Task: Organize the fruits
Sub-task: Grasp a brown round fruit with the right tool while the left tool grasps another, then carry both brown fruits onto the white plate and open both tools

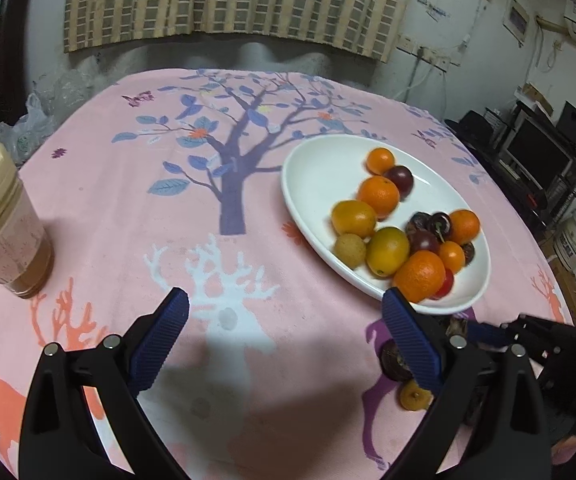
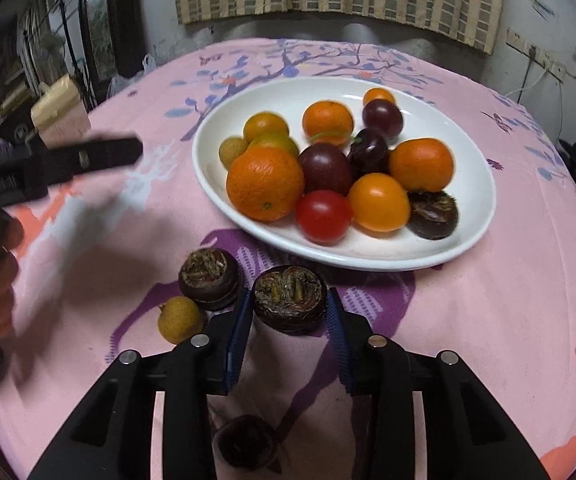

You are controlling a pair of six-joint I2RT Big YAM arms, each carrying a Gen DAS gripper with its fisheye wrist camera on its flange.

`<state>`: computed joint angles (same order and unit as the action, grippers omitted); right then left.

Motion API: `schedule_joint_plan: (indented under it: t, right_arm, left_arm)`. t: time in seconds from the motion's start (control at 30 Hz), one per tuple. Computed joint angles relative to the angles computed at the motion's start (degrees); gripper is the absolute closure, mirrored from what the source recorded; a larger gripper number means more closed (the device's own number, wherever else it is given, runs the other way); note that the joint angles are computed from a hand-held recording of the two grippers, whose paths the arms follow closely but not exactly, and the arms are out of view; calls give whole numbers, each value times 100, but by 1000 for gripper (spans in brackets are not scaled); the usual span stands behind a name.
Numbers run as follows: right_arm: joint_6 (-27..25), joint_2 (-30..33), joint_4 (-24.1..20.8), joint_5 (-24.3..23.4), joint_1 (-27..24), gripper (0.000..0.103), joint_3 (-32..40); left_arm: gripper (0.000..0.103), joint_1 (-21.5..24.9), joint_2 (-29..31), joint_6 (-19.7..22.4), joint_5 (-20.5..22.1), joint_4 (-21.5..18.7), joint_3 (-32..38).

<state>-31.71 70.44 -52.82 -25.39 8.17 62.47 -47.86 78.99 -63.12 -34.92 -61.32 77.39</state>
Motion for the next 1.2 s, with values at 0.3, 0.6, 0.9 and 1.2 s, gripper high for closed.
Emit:
schedule_joint_plan:
  t: [0.3, 0.6, 0.9, 1.2]
  right_arm:
    - [491, 105, -237, -610, -456, 65, 260]
    - [491, 64, -200, -614, -500, 65, 243]
    - [590, 110, -216, -702, -602, 65, 297]
    - [1699, 48, 1351, -950, -534, 65, 235]
  left_arm:
    - [32, -219, 645, 1057, 845, 377, 480]
    - [54, -292, 1237, 1019, 1058, -84, 965]
    - [64, -357, 1059, 1089, 1020, 157, 832]
    - [64, -28, 494, 1194, 435, 774, 763]
